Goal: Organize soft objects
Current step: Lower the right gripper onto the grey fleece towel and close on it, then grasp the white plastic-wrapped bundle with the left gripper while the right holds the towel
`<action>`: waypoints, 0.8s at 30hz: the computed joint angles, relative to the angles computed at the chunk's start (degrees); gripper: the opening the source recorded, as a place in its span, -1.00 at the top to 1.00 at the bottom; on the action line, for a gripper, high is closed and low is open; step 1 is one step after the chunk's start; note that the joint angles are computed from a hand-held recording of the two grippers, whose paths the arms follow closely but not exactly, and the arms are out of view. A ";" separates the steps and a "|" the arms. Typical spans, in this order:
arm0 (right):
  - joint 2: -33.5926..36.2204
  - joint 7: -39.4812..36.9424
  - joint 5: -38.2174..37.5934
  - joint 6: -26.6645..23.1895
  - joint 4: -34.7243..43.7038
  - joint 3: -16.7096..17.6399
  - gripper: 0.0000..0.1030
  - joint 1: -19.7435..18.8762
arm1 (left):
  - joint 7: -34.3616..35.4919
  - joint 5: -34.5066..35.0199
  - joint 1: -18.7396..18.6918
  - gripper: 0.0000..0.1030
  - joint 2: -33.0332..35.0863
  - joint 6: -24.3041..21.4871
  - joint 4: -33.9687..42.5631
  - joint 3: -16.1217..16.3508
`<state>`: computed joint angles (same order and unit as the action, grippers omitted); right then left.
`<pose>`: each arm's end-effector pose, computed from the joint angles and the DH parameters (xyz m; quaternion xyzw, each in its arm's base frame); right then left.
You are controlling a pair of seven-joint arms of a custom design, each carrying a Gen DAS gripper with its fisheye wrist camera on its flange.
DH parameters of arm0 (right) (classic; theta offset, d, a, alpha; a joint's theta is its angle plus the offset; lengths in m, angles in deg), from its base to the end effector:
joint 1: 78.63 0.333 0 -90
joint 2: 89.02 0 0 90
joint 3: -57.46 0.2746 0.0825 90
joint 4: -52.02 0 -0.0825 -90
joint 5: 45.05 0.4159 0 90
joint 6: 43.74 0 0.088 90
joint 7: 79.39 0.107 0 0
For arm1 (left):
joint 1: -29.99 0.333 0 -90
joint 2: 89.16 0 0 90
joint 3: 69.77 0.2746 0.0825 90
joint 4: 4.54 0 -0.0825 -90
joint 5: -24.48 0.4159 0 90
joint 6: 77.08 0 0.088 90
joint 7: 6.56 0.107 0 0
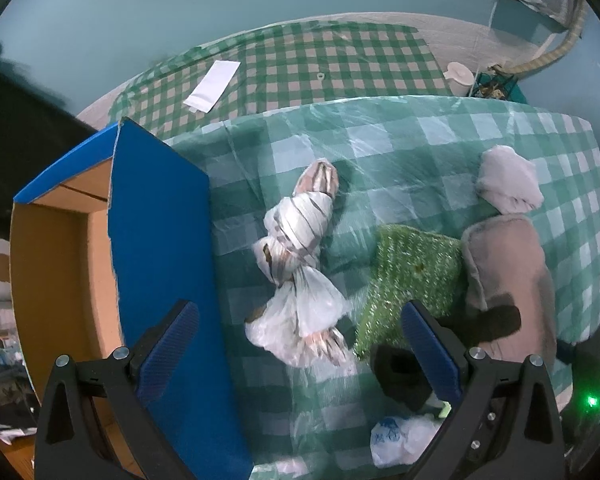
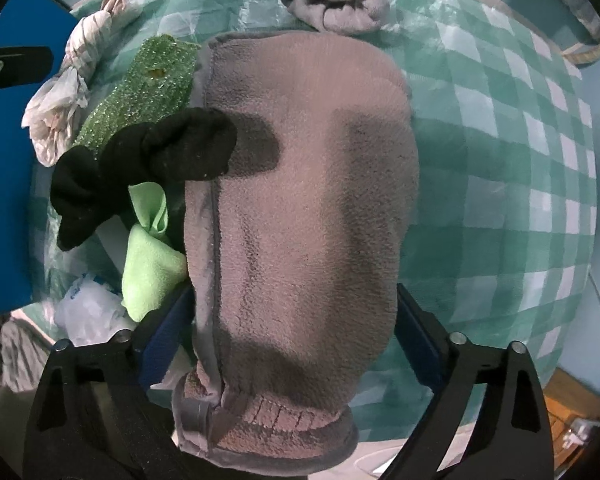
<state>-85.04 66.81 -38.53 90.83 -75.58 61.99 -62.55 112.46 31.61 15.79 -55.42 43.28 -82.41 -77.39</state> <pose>0.5242 0.1991 0.2848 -0.4215 0.9054 0.0410 0.0310 0.6968 -0.2535 0.3496 -0.3216 0.9434 -0.0371 0.0725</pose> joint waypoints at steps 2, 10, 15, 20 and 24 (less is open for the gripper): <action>0.07 -1.15 1.62 2.23 -1.39 -0.02 -0.67 -0.26 | -0.80 -0.24 -0.16 -0.98 1.95 -1.86 2.72 0.18; -1.94 -3.32 4.59 8.11 -5.17 -0.23 0.06 -0.93 | -1.96 0.48 -1.21 -0.98 7.05 -5.22 9.55 0.71; -4.32 -1.64 3.79 11.48 -8.60 -0.55 0.31 -0.75 | -1.42 0.22 -1.53 -0.98 8.35 -6.24 11.84 0.57; -7.85 -1.53 4.56 13.70 -12.75 -0.84 0.33 -0.26 | -2.56 1.87 -2.72 -0.98 10.77 -6.32 14.59 1.40; -11.75 0.14 2.66 15.89 -17.10 -0.77 0.33 0.26 | -3.76 3.89 -4.00 -0.98 12.53 -5.35 16.34 2.26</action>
<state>-96.79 66.95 -35.87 106.72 -92.68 61.23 -62.29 108.70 35.50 11.79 -42.90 37.93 -66.08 -75.13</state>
